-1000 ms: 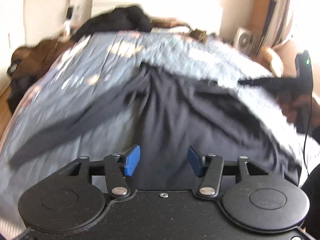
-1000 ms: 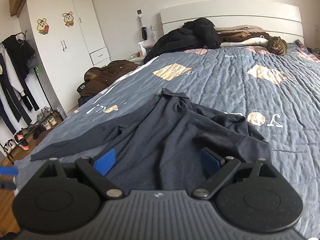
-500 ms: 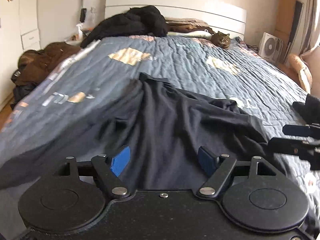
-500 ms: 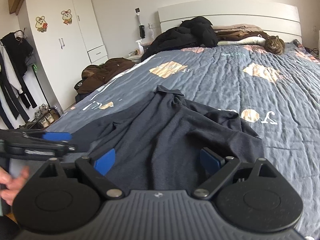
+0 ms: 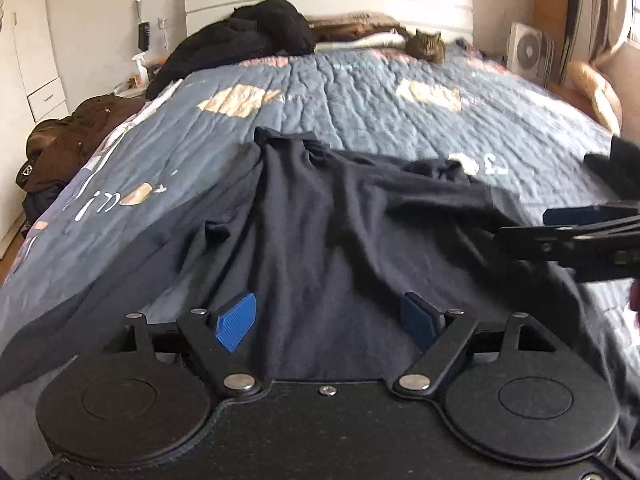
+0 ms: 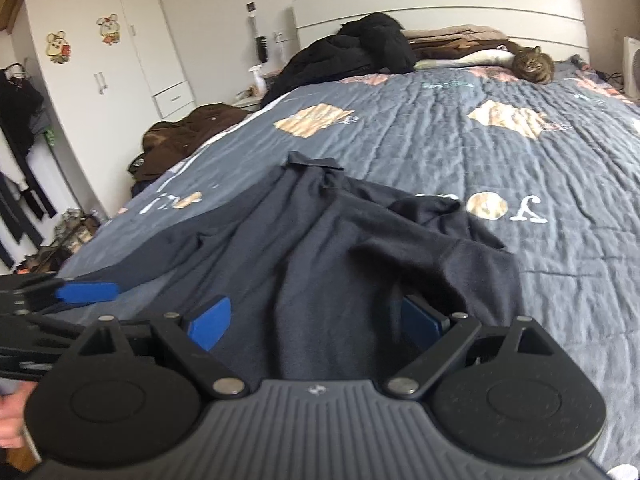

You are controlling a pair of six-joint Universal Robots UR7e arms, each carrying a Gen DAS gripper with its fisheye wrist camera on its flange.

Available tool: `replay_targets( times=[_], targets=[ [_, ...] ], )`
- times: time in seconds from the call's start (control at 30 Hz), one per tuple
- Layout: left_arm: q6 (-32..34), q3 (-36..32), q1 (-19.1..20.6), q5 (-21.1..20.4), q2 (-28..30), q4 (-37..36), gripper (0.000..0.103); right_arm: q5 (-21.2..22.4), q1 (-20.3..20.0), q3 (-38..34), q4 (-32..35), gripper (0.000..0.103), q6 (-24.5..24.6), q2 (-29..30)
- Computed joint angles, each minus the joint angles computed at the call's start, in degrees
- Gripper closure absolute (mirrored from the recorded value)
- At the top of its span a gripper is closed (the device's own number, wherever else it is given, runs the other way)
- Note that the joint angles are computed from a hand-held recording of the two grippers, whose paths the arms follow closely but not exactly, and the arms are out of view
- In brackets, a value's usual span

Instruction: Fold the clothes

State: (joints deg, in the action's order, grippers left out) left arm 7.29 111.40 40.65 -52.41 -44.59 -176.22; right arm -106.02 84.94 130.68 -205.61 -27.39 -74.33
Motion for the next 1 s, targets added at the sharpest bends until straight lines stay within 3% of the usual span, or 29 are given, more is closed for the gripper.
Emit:
replay_targets(
  times=[0.2,0.3,0.5,0.63,0.73,0.83,0.9,1.0],
  targets=[
    [0.4,0.4,1.3,-2.7,-0.8,-2.3,0.017,-6.9,0.3,-1.0,-8.7,0.011,-6.4,1.7],
    [0.6,0.2,2.1,-4.6,-1.0,-2.0,0.017,-8.7,-1.2,-2.4,-9.1,0.011,-7.8,0.7],
    [0.4,-0.4,2.7,-8.1,-1.3,-2.7,0.016,-10.7,-4.0,-11.8,1.8,0.012,-11.3,1.0],
    [-0.1,-0.9,3.2,-9.1,-1.1,-2.8,0.016,-8.7,-6.0,-17.0,9.6,0.014,-8.1,2.0],
    [-0.5,-1.2,3.4,-9.4,-0.8,-2.7,0.016,-8.8,-6.1,-19.4,11.6,0.023,-8.5,4.1],
    [-0.6,-1.1,3.5,-9.7,-0.8,-2.1,0.016,-7.6,-5.9,-20.9,14.2,0.036,-12.2,6.2],
    [-0.5,-1.0,3.5,-9.6,-0.8,-1.9,0.016,-8.9,-5.5,-22.0,16.0,0.058,-12.7,7.6],
    [-0.3,-0.8,3.5,-9.7,-0.8,-1.7,0.016,-10.8,-5.1,-23.4,21.2,0.077,-11.0,8.8]
  ],
)
